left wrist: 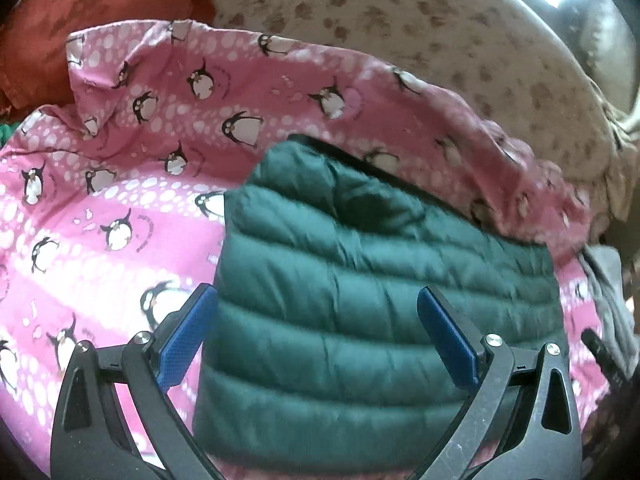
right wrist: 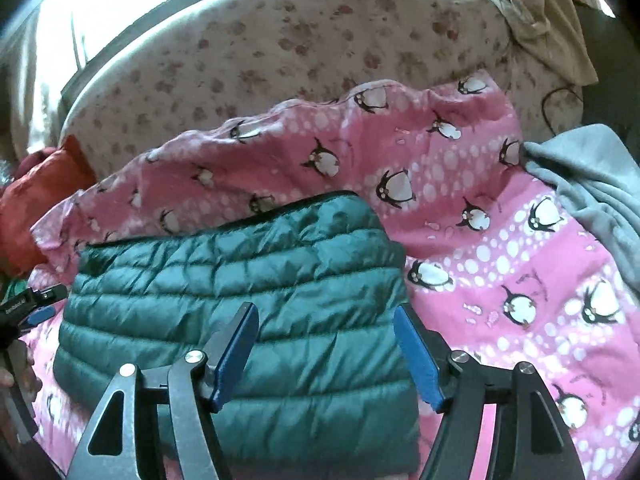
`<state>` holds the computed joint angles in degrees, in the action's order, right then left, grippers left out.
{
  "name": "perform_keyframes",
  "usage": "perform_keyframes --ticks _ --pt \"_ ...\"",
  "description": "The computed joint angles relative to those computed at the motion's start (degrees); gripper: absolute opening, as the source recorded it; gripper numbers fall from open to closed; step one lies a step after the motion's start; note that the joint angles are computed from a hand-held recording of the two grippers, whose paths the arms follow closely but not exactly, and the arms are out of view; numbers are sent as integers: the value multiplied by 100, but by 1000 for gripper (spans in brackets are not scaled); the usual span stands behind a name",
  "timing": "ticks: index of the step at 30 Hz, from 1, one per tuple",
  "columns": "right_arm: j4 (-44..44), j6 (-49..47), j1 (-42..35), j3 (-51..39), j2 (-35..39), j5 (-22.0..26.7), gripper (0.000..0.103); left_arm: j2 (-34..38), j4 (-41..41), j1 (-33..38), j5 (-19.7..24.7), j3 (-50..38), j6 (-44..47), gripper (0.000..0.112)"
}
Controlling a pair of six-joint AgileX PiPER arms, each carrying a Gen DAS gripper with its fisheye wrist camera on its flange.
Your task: Fold large clothes
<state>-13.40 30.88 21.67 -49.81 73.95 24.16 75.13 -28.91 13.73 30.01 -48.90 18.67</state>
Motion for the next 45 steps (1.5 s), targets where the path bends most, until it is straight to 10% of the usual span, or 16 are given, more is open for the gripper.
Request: perform_keyframes --ticks 9,15,28,35,45 --pt "247 -256 91 549 537 -107 70 -12 1640 -789 -634 753 -1089 101" --pt "1057 -1168 -215 516 216 74 70 -293 724 -309 44 372 -291 101" --pt "2102 -1598 -920 -1042 1599 564 77 1243 2213 -315 158 -1295 -2209 101" --pt "2014 -1441 -1016 -1141 1948 15 32 1878 2268 -264 42 -1517 -2318 101" --pt "2134 -1876 -1056 -1187 2117 -14 42 1973 1652 -109 -57 -1459 -1756 101"
